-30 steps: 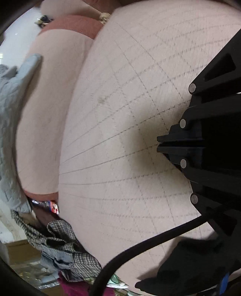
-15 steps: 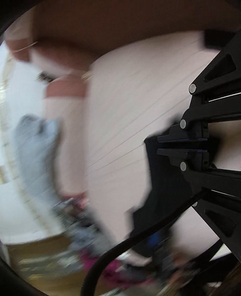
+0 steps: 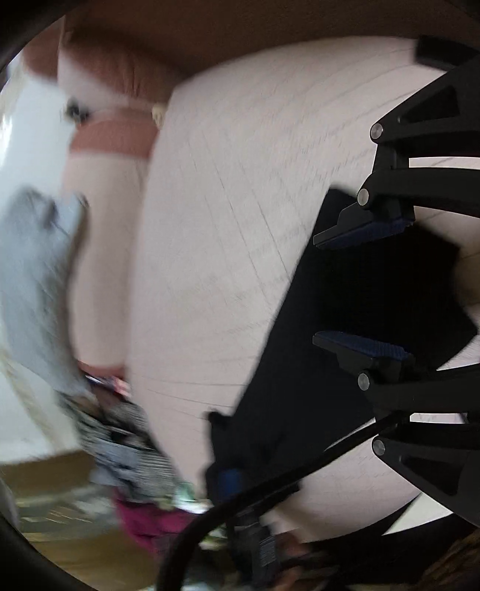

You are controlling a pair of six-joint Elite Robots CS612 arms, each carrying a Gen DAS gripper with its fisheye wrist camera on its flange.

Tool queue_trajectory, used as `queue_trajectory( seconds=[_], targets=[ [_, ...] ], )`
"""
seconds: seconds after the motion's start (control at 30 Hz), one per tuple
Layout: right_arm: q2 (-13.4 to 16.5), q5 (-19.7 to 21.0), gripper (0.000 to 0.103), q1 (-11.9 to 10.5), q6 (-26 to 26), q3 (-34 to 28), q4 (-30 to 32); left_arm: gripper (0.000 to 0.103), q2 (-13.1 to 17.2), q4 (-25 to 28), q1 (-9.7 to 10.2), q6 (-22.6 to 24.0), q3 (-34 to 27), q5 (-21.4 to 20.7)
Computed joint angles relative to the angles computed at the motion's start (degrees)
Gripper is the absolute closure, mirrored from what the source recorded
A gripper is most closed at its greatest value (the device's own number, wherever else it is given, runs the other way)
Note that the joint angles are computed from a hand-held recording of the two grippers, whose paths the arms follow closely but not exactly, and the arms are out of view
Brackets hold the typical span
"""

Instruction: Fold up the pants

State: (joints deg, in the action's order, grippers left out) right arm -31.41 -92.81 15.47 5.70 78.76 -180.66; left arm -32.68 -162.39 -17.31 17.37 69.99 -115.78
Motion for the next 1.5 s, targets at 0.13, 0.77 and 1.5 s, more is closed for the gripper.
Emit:
queue_trajectory(
  seconds=[0.13, 0.77, 1.5],
  targets=[
    [1.1, 3.4, 0.059, -1.0, -0.3, -2.1, 6.8, 0.053, 0.2, -2.0, 0.50, 2.0, -0.2, 3.8],
    [-1.5, -0.5, 0.059, -0.7, -6.1, 1.4, 4.2, 0.052, 4.3, 10.6, -0.74, 12.8, -9.2, 1.7],
    [1.5, -16.2, 0.098, 1.5, -7.6, -4.4, 5.3, 0.094, 5.8, 6.0, -2.52, 15.5, -10.0, 9.9]
  ],
)
